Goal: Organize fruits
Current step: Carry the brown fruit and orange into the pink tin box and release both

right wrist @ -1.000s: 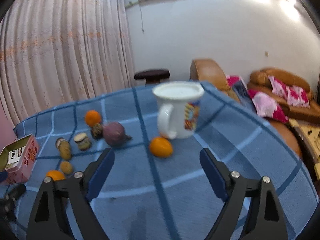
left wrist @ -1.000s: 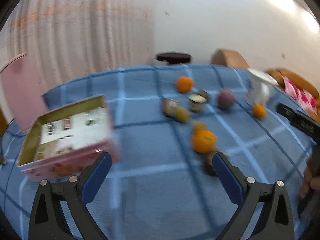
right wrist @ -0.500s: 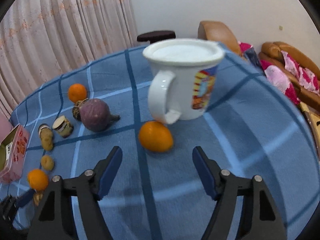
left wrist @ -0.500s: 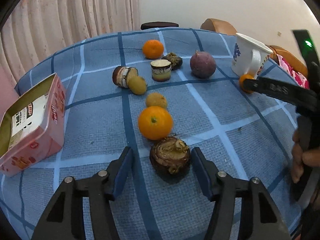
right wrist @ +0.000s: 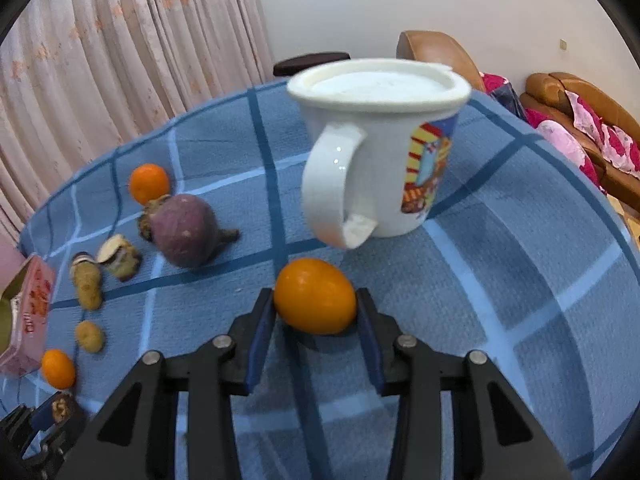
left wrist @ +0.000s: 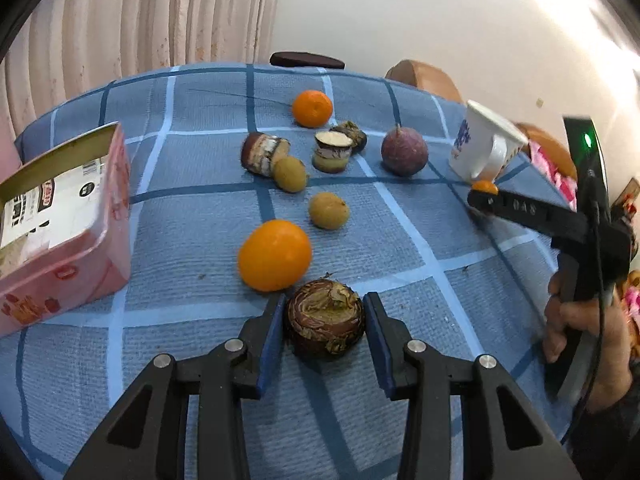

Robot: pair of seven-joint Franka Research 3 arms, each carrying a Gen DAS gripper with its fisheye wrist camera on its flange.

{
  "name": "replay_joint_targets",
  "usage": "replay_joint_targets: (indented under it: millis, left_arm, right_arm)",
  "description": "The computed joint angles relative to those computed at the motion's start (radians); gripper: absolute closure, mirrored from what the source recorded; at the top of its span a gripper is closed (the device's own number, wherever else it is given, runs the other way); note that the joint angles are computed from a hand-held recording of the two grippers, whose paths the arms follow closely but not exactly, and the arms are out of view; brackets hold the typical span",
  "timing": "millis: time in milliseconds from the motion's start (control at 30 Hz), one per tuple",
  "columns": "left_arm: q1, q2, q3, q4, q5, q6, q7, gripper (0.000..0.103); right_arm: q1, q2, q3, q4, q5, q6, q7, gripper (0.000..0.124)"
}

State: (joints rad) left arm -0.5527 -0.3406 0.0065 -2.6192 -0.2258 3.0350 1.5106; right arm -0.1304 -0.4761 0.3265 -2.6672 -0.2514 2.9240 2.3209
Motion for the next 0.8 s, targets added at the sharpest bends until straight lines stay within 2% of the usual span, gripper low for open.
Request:
replay_joint_targets:
  millis: [67, 233, 333, 433, 500, 667, 800]
  left_arm:
    - [-0.014, -0.022, 0.019, -0.019, -0.008, 0.022, 0.021, 0.062]
    - [0.053, -0.062, -0.007, -0.062, 0.087, 0.085, -0.016, 0.062]
    - [0.096, -0.074, -0.009, -0.071, 0.139, 0.107, -0.054, 0.062]
    - [0.149, -0.091, -0.016, -0.080, 0.190, 0.123, -0.093, 0.062]
    - [0.226, -0.099, -0.062, -0.086, 0.236, 0.145, -0.131, 0.062]
    - [0.478, -0.111, -0.226, -0.087, 0.342, 0.190, -0.230, 0.062]
    - [0.603, -0.112, -0.266, -0.072, 0.399, 0.199, -0.283, 0.062]
  right_arm:
    - [-0.021, -0.042, 0.039, -0.019, -0.020, 0.007, 0.036, 0.081]
    - [-0.043, -0.123, 0.102, -0.067, -0.017, 0.064, 0.079, 0.081]
    - [-0.081, -0.126, 0.175, -0.065, -0.002, 0.126, 0.112, 0.081]
    - [-0.145, -0.131, 0.282, -0.049, 0.010, 0.177, 0.137, 0.081]
    - [-0.184, -0.137, 0.349, -0.037, 0.022, 0.211, 0.142, 0.081]
    - [-0.306, -0.129, 0.539, 0.041, 0.074, 0.258, 0.160, 0.081]
    - [-0.377, -0.117, 0.664, 0.107, 0.111, 0.283, 0.157, 0.081]
